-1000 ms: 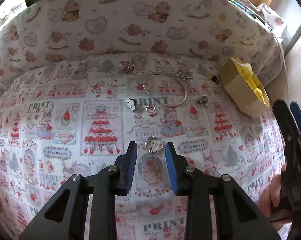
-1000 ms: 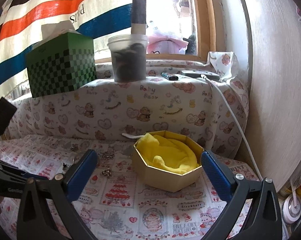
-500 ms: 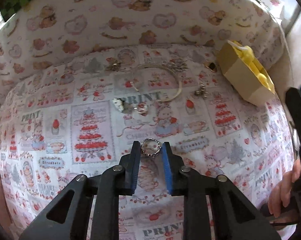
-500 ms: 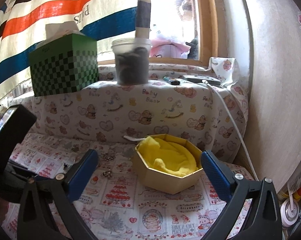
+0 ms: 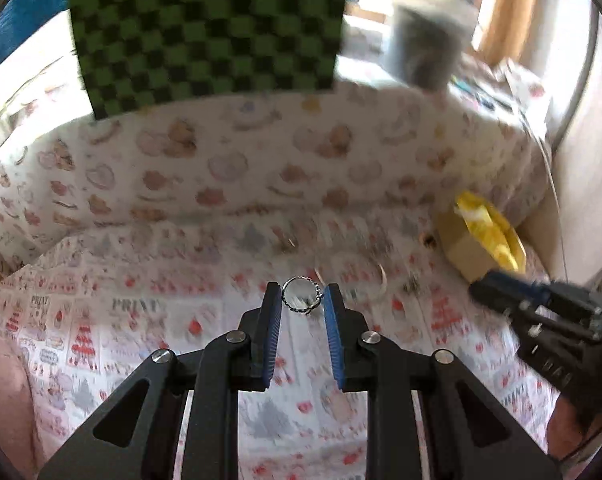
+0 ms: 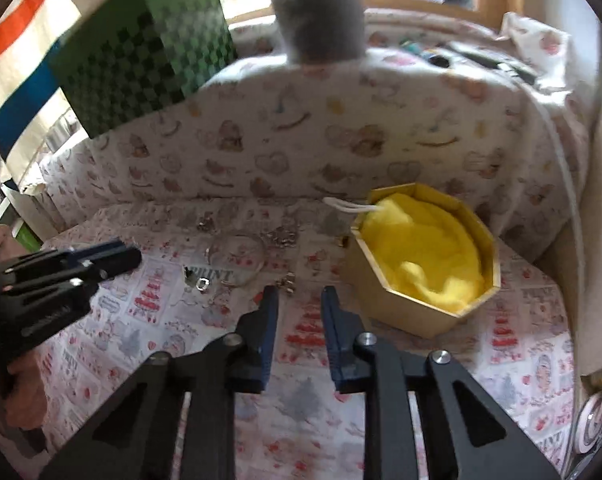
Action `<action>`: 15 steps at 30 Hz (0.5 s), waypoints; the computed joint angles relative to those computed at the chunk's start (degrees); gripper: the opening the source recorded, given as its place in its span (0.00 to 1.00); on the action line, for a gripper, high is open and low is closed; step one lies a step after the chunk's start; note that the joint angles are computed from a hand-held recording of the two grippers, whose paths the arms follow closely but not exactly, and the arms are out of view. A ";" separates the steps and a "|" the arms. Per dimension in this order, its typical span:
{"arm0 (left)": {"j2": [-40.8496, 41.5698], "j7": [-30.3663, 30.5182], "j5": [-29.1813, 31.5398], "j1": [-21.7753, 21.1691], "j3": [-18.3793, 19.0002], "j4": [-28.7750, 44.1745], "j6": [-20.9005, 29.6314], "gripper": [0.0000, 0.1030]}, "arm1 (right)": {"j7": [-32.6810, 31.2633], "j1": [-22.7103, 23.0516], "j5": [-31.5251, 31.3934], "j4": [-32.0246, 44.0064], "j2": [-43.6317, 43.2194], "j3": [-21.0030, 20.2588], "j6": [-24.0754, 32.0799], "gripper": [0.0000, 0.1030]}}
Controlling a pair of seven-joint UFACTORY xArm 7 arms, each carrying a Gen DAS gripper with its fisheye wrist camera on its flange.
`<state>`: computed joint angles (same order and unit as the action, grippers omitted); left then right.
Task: Organize jewelry
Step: 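Grasp the small silver earring with the right gripper while the left gripper lifts the ring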
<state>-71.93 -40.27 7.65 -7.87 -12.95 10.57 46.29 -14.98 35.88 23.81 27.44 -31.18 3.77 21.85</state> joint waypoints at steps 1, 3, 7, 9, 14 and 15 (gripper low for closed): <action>-2.92 -0.25 0.09 0.13 0.55 -2.02 -0.02 0.20 | 1.11 -0.43 -0.56 1.03 1.69 1.05 0.08 0.18; -3.32 0.30 0.43 1.23 1.92 -3.76 -2.11 0.20 | 3.87 -2.42 -3.13 3.01 4.83 3.66 0.14 0.18; -6.35 1.54 1.49 2.86 2.13 -6.93 -2.93 0.20 | 3.68 -1.90 -4.93 4.40 9.54 4.24 -3.39 0.19; -7.29 2.74 1.10 3.19 3.96 -8.27 -3.64 0.20 | 3.60 -1.78 -4.93 3.68 10.12 4.25 -5.10 0.21; -5.78 1.76 0.51 4.80 2.91 -8.91 -4.08 0.20 | 4.41 -3.22 -7.62 3.64 12.10 4.97 -5.87 0.21; -5.46 1.59 0.54 4.82 2.72 -9.04 -4.27 0.20 | 4.42 -3.16 -7.69 3.80 12.60 4.82 -5.85 0.21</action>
<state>-77.39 -38.67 8.19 -3.04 -10.23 1.53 42.02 -10.56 32.73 16.12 31.24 -18.58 8.59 16.00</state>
